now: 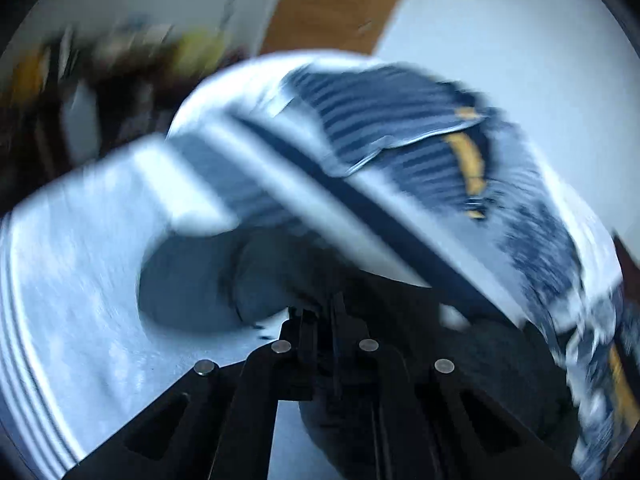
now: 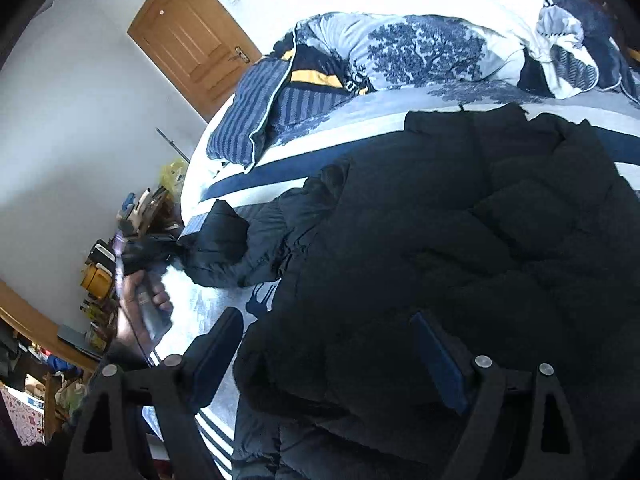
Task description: Fold large clothes
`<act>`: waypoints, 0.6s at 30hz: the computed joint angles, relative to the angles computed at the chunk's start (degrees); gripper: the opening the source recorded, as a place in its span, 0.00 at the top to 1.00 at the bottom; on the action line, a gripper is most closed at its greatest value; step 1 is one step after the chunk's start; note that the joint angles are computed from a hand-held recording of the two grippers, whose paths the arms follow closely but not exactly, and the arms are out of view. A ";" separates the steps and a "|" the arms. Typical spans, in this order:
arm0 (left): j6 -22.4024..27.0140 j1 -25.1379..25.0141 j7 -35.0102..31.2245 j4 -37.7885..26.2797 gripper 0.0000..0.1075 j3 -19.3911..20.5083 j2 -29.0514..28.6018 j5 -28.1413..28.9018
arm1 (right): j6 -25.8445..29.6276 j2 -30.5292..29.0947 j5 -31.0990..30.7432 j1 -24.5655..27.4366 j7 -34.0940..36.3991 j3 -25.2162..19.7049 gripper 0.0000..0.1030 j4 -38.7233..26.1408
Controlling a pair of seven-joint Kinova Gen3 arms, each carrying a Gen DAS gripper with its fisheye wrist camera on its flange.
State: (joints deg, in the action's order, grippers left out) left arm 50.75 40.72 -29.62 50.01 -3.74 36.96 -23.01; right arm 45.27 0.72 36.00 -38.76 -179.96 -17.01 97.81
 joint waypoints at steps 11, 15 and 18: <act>-1.91 19.22 -18.67 -11.02 0.96 0.38 -2.72 -9.07 | 6.38 -14.35 1.07 3.40 -10.86 -8.24 0.14 7.67; 2.33 20.93 -27.50 -21.63 0.96 6.64 3.95 -7.16 | 5.31 -21.39 -2.65 5.52 -12.00 -8.04 0.14 12.34; 6.19 22.26 -31.07 -29.60 0.96 8.62 9.62 -3.31 | 8.53 -24.75 -5.62 8.34 -10.80 -9.14 0.14 13.39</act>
